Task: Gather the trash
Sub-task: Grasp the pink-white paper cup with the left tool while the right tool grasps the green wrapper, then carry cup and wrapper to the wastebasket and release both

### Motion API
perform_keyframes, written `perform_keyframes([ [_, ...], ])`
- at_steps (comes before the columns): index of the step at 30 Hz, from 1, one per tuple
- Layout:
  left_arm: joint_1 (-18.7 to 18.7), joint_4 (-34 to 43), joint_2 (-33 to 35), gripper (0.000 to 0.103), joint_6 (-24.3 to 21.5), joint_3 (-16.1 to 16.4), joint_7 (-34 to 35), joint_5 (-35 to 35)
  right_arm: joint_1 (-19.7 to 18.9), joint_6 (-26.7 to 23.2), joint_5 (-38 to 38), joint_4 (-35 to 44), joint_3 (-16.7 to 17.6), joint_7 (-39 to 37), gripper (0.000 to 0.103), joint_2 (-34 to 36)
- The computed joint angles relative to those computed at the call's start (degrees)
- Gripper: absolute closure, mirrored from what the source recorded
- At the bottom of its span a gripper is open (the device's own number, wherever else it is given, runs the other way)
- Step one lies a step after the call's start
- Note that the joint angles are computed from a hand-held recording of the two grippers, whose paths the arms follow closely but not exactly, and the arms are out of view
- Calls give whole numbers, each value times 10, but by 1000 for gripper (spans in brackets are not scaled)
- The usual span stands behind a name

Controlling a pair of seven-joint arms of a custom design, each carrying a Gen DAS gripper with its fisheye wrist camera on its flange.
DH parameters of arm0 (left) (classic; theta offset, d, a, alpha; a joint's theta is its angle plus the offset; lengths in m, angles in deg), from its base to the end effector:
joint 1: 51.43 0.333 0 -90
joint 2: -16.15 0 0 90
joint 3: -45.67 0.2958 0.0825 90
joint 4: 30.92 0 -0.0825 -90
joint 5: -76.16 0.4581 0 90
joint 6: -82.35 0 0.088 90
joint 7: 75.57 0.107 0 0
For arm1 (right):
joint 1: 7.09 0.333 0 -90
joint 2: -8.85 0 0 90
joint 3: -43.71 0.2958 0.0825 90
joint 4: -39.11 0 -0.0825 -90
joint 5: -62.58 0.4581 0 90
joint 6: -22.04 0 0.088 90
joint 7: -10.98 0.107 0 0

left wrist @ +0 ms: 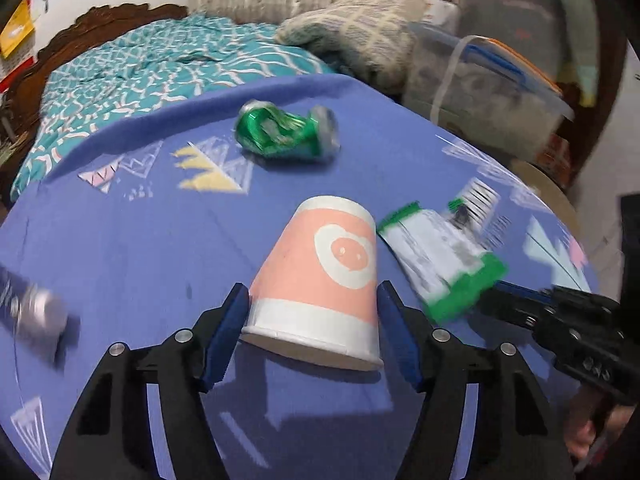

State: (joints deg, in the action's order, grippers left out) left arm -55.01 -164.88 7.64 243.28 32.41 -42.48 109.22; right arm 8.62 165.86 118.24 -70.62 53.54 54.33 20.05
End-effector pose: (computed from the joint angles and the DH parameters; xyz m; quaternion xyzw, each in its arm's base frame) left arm 0.5554 -0.1962 0.3936 -0.7279 0.5947 -0.2570 0.2244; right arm 0.6310 0.2903 0.3769 -0.8005 0.4477 0.0614 0.3937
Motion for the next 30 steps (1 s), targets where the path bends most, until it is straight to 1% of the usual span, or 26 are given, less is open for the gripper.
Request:
perform_keyframes([
  [1, -5, -21, -18, 41, 9, -2, -2, -5, -6, -15, 17, -16, 1, -4, 88, -13],
  [3, -7, -49, -44, 40, 19, -11, -9, -7, -6, -23, 27, -41, -5, 0, 86, -31],
  [4, -7, -58, -53, 39, 20, -17, -15, -9, -4, -19, 19, -51, -9, 13, 76, -39],
  [5, -3, -63, -60, 38, 18, -27, -25, -4, -2, -11, 16, -54, -13, 19, 50, -40],
  [7, 5, -65, -63, 37, 19, -36, -36, 6, -2, 22, 55, -62, -15, -5, 16, -48],
  [8, 9, -65, -62, 36, 21, -39, -40, 10, 1, 46, 63, -65, -15, -8, 18, -51],
  [9, 11, -66, -61, 35, 23, -38, -43, 10, 3, 50, 51, -57, -18, -1, 20, -47],
  [10, 13, -66, -61, 35, 26, -36, -43, 8, 7, 51, 24, -45, -19, 15, 27, -39],
  [11, 15, -68, -61, 33, 30, -36, -46, 8, 11, 55, -7, -35, -21, 38, 32, -31],
  [12, 19, -69, -59, 33, 37, -36, -53, 9, 14, 52, -34, -18, -21, 58, 33, -17],
  [15, 21, -75, -61, 33, 51, -30, -52, -8, 14, 25, -81, 47, -14, 108, 42, 38],
  [17, 29, -78, -65, 33, 53, -36, -61, -4, 14, 12, -103, 79, -4, 137, 54, 67],
  [18, 31, -79, -66, 33, 55, -38, -63, -4, 17, 28, -115, 86, 0, 144, 59, 75],
  [19, 32, -80, -67, 33, 56, -39, -65, -4, 17, 26, -127, 91, 5, 145, 76, 81],
  [20, 33, -81, -67, 33, 57, -40, -65, -6, 14, 19, -131, 95, 12, 143, 80, 85],
  [21, 35, -82, -68, 33, 58, -41, -67, -6, 10, 31, -125, 80, 19, 134, 85, 75],
  [22, 36, -81, -67, 34, 56, -44, -68, -4, 5, 25, -118, 75, 25, 126, 87, 70],
  [23, 37, -79, -67, 34, 53, -47, -69, -1, -4, 24, -95, 55, 31, 108, 88, 52],
  [24, 37, -78, -67, 35, 50, -48, -70, 2, -8, 31, -80, 38, 32, 94, 89, 38],
  [27, 37, -67, -63, 39, 39, -57, -70, 24, -14, 53, -37, -9, 22, 57, 90, -5],
  [28, 30, -66, -59, 40, 46, -51, -61, 20, -12, 63, -31, -26, 16, 53, 90, -18],
  [30, 8, -59, -45, 40, 70, -33, -23, -14, -15, 70, -12, -55, 1, 45, 90, -41],
])
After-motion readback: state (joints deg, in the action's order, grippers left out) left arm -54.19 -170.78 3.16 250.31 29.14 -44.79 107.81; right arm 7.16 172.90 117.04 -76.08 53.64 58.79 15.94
